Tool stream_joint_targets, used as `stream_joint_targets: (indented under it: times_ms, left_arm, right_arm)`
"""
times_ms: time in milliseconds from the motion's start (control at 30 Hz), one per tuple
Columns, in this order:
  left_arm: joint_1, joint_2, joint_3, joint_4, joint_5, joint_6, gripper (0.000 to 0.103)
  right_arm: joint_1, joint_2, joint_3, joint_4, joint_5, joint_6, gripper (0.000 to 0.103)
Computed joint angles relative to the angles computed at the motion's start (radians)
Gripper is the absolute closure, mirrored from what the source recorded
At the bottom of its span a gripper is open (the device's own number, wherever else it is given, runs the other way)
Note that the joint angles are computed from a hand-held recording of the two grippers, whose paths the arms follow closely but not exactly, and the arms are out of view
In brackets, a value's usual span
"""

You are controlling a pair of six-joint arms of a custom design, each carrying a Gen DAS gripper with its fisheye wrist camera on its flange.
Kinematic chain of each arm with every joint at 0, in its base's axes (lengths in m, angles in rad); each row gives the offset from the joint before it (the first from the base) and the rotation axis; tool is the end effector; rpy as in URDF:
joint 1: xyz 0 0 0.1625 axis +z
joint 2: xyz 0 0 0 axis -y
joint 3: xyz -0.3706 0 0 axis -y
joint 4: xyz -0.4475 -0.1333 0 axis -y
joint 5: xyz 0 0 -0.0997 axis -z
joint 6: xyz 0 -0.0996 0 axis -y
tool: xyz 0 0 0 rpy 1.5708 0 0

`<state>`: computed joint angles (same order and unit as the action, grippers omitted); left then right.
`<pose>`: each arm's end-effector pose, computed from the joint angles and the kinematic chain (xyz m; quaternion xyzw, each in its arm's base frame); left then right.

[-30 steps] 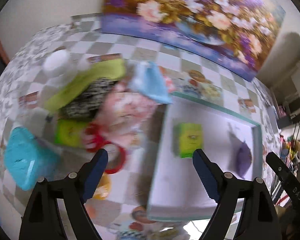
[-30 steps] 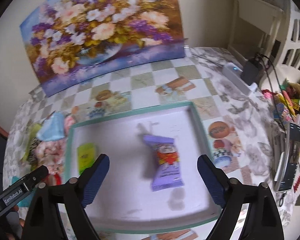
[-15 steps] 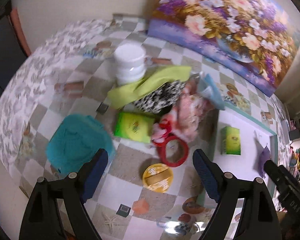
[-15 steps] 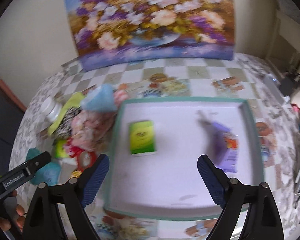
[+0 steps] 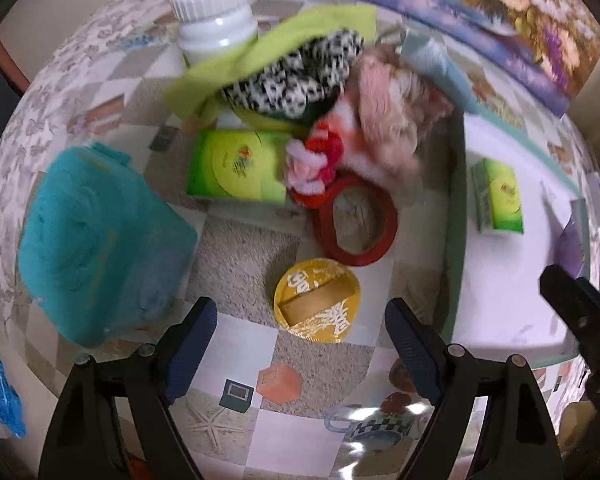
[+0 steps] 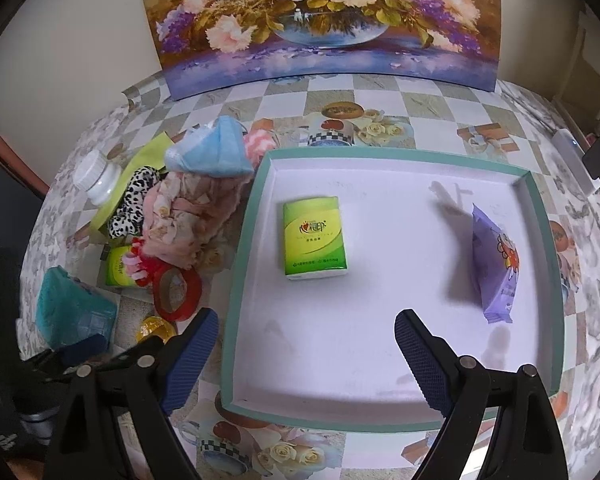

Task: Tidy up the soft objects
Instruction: 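Grasp the yellow round tin with the left gripper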

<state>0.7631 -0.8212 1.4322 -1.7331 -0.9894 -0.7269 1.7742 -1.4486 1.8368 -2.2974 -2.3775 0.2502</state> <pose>-0.3563 -0.6009 0.0588 0.1014 0.9307 -0.0406 0.3491 0.1765 -0.5520 0.3290 -0.0873 -0.9048 0.2379 0.3422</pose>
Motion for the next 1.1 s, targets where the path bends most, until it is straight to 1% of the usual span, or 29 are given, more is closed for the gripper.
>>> stream_joint_targets:
  times_ms: [133, 200, 300, 433, 533, 567, 600, 667, 800, 933, 1100]
  left_arm:
    - [0.011, 0.012, 0.002, 0.000, -0.023, 0.005, 0.017]
    - [0.013, 0.020, 0.001, 0.008, -0.024, 0.007, 0.024]
    - [0.023, 0.035, -0.006, 0.009, -0.044, 0.011, 0.030]
    - [0.007, 0.039, 0.017, 0.014, 0.001, 0.008, 0.031]
    - [0.004, 0.047, 0.014, 0.008, 0.013, 0.015, 0.034]
    - [0.003, 0.047, 0.017, 0.004, 0.014, 0.017, 0.037]
    - [0.001, 0.044, 0.021, -0.003, 0.012, 0.021, 0.043]
    - [-0.001, 0.037, 0.026, -0.014, 0.001, 0.036, 0.053]
    - [-0.001, 0.044, -0.003, -0.002, -0.018, 0.029, 0.055]
    - [0.012, 0.026, 0.005, -0.049, -0.067, 0.038, 0.055]
    - [0.008, 0.025, -0.013, -0.070, -0.057, 0.061, 0.055]
  right_arm:
    - [-0.005, 0.006, -0.003, 0.014, 0.008, 0.001, 0.011]
    - [-0.006, 0.007, -0.003, 0.020, 0.009, 0.000, 0.011]
    - [-0.007, 0.005, -0.001, 0.017, 0.010, 0.000, 0.011]
    - [-0.009, 0.004, -0.001, 0.017, 0.010, 0.001, 0.011]
    - [-0.011, 0.006, -0.002, 0.022, 0.009, 0.005, 0.011]
    - [-0.011, 0.006, -0.002, 0.022, 0.009, 0.005, 0.011]
    - [-0.011, 0.005, -0.002, 0.022, 0.008, 0.004, 0.011]
    - [-0.010, 0.006, -0.002, 0.022, 0.007, 0.003, 0.011]
    - [-0.011, 0.006, -0.002, 0.024, 0.006, 0.007, 0.011]
    - [-0.012, 0.009, -0.005, 0.026, 0.004, 0.007, 0.011]
    - [-0.012, 0.010, -0.005, 0.011, 0.001, -0.002, 0.011]
